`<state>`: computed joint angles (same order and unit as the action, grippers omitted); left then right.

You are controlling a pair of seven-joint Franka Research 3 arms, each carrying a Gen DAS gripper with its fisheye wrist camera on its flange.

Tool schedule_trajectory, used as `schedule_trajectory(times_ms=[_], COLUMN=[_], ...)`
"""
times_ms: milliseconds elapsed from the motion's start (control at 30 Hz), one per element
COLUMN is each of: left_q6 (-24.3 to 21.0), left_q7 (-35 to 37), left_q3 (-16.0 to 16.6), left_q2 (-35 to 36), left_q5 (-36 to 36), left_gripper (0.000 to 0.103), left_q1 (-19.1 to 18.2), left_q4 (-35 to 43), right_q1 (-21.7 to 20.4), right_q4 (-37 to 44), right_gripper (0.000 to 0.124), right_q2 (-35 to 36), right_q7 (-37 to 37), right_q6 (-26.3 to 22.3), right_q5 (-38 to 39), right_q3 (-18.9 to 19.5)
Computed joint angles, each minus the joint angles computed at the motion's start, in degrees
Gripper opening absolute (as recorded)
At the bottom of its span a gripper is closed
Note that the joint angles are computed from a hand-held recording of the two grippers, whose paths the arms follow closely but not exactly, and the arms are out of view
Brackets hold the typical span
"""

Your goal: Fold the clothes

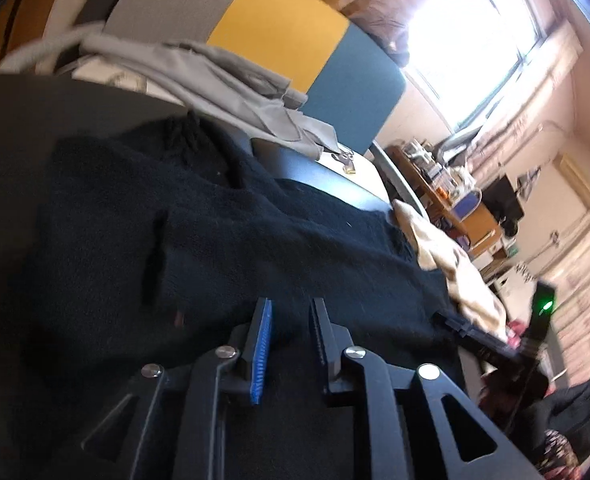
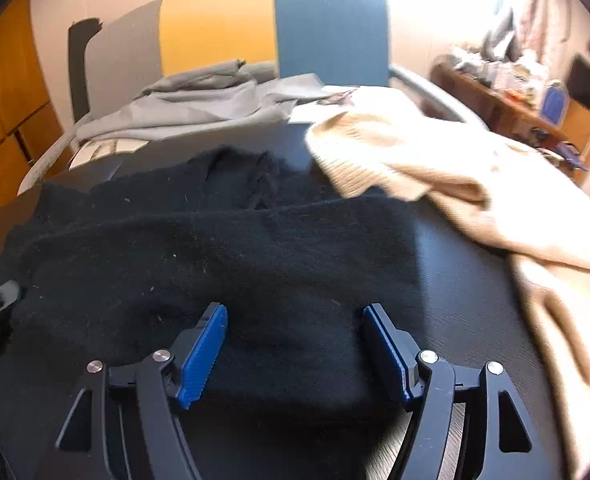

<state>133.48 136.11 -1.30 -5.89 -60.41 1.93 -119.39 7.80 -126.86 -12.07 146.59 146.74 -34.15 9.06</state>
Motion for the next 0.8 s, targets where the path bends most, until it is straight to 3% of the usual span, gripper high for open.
schedule_trajectory(times_ms=[100,267,400,500,633,733,800], left_q6=[-0.9,1.6,4.6,5.2,4.1,3.4,3.9], left_q7=[3.2,1.8,5.6,8.2,11.8,12.2,12.5], left_q3=[1.5,4.3,7.4,8.9,10.9,11.3,11.5], left_q2=[-6.8,-14.4,-17.3,-17.7,-17.5,-18.0,-19.3], left_q5=[0.4,5.6,5.5,5.8,4.3,3.8,3.6], left_gripper=[0.019,0.019,0.019,0.019,0.019,0.019,0.019], left_q1=[0.3,-0.2,-1.6,-2.4,-2.9,-2.0,-1.4], left_q4=[-6.9,-15.9,-19.5,-20.1,-20.1,-20.4,-21.5], right_q1=[0.5,2.6,2.8,0.7,-4.2,-6.9,-6.7], right_q4=[-6.6,-13.9,-16.8,-19.9,-25.8,-25.8,-25.5], right_gripper=[0.071,0.071,0.072,0.074,0.079,0.079,0.080], right_q2=[-7.3,-15.1,-17.9,-19.9,-24.6,-25.3,-25.1], right_q7=[2.0,0.2,-0.7,0.1,3.3,3.7,2.9], right_q6=[5.4,5.0,2.9,3.6,11.0,10.6,10.3], right_q5=[2.1,8.4,11.3,8.6,3.5,3.0,4.0], right_q3=[1.2,6.0,9.7,12.7,15.8,18.7,18.2])
